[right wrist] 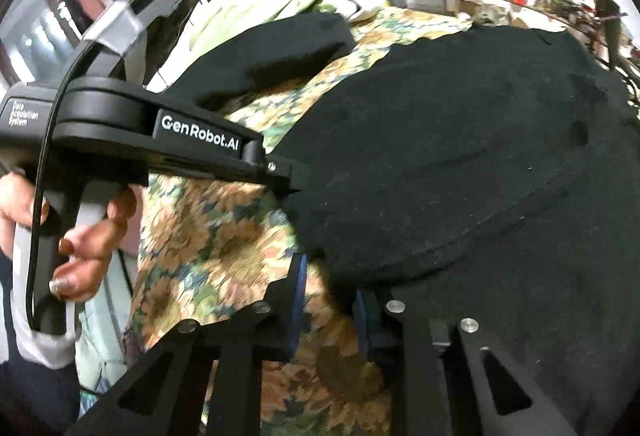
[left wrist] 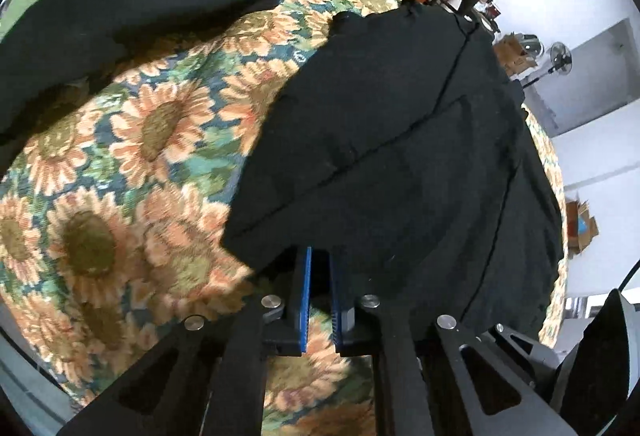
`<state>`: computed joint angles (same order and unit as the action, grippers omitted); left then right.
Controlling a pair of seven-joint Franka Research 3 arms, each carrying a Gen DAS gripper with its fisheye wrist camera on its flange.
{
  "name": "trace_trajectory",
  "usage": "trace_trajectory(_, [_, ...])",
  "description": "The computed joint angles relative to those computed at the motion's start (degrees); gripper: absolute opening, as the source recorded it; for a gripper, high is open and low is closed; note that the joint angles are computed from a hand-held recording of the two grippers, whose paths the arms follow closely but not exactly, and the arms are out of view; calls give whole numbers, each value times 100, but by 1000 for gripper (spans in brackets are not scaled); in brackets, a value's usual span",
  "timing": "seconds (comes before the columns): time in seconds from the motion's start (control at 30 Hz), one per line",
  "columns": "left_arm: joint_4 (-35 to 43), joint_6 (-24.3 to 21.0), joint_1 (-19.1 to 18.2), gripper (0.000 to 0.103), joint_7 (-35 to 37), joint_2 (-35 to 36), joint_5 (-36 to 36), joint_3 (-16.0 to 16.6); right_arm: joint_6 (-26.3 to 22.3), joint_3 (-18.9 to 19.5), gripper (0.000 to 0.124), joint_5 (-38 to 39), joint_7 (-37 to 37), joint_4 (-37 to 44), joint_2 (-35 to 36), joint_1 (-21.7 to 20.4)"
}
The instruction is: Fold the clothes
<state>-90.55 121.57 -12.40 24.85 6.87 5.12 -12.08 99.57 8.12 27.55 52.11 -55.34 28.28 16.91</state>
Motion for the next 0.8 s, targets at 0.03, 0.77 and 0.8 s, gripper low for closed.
trace_trajectory(0.03, [89,-142,-20,10,-19,32,54,-5,57,-20,25,-56,-82,-146,-99,8])
trace_trajectory(0.77, [1437,-108,-671,11,464,1036,346,-123,1301,-1178,70,-1229,3877,-2598,-2062,-1218])
trace_trajectory(0.8, [1457,-128,-712,18,412,1021,395,-127,1200,-1189,69,-1226,3924,-2734,-2154,-1299])
